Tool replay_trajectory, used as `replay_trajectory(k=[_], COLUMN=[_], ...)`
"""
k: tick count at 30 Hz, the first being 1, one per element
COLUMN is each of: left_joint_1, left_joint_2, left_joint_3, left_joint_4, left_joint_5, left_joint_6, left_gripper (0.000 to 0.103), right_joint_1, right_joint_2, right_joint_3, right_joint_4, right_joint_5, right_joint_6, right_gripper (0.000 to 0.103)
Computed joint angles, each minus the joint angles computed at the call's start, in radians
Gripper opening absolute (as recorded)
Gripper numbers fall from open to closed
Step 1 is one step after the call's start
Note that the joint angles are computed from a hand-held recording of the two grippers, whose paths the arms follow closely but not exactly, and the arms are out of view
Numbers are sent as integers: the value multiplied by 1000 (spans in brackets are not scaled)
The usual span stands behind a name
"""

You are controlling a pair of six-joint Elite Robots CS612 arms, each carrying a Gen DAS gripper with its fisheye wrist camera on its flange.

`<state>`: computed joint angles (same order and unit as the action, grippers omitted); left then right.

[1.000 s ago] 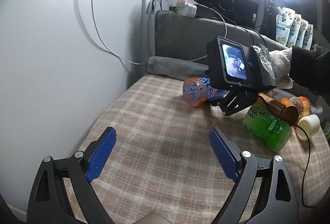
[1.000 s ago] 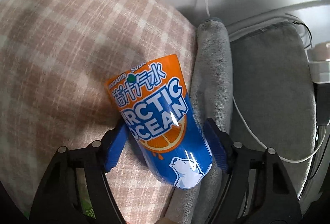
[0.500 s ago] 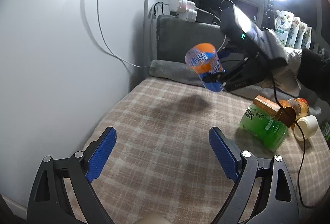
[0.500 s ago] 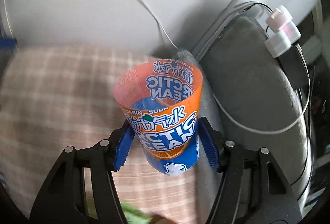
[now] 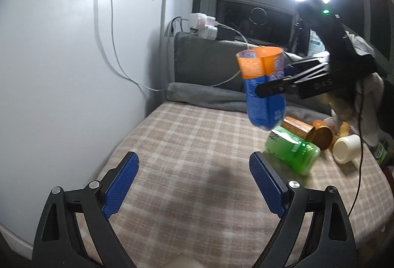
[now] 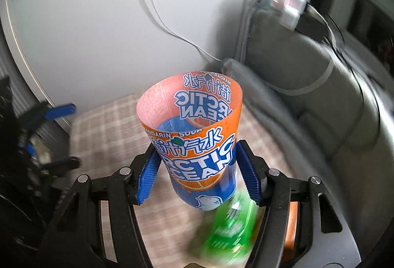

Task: Flip cup upright
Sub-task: 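Lift the bottle with the right tool and swing it upright, then lower the bottle onto the table and open the right tool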

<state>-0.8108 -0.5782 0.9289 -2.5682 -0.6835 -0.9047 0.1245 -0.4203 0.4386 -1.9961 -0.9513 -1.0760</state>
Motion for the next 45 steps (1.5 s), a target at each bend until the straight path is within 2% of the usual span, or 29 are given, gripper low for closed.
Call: replay_trajectory(k=[6,11,13,16,19,23,26,29,36,39,41,43,45], left_joint_1=[-11,-16,-16,-16,-16,-13,-11,-9,-2,3,6,9,14], left_joint_2=[5,30,41,56,74,96,109,121,142,146,152,160,171], left_joint_3=[-8,-50,-69,-98,-136,-185,-213,-241,-292,-305,-320,-335,-358], left_joint_4=[-58,-94,-106,-120,-114,-104,-99,-87,-39,-22,-4,9,28], left_joint_5=[-31,-78,-104,-156,-201,-282,-338,-378,-434,-453,-464,-474,-494], left_joint_6=[69,143,168,193,211,234,234,224,196,189,181,168,156], left_gripper=[91,91,91,91,91,91,91,91,91,91,91,91,91], right_joint_1=[-53,-99,-117,-141,-161,-181,-182,-182,-161,-159,-161,-167,-174], right_joint_2=[-126,-178,-189,-182,-172,-130,-103,-69,-29,-32,-45,-55,-69], right_joint_3=[234,336,362,360,361,308,272,217,163,172,200,223,251], right_joint_4=[-16,9,37,108,135,223,240,286,250,230,194,163,133], right_joint_5=[55,62,66,88,88,112,90,109,65,63,62,85,102], right_joint_6=[143,231,295,377,450,524,565,595,607,602,610,620,619], right_gripper=[64,64,64,64,64,64,65,65,66,67,82,89,90])
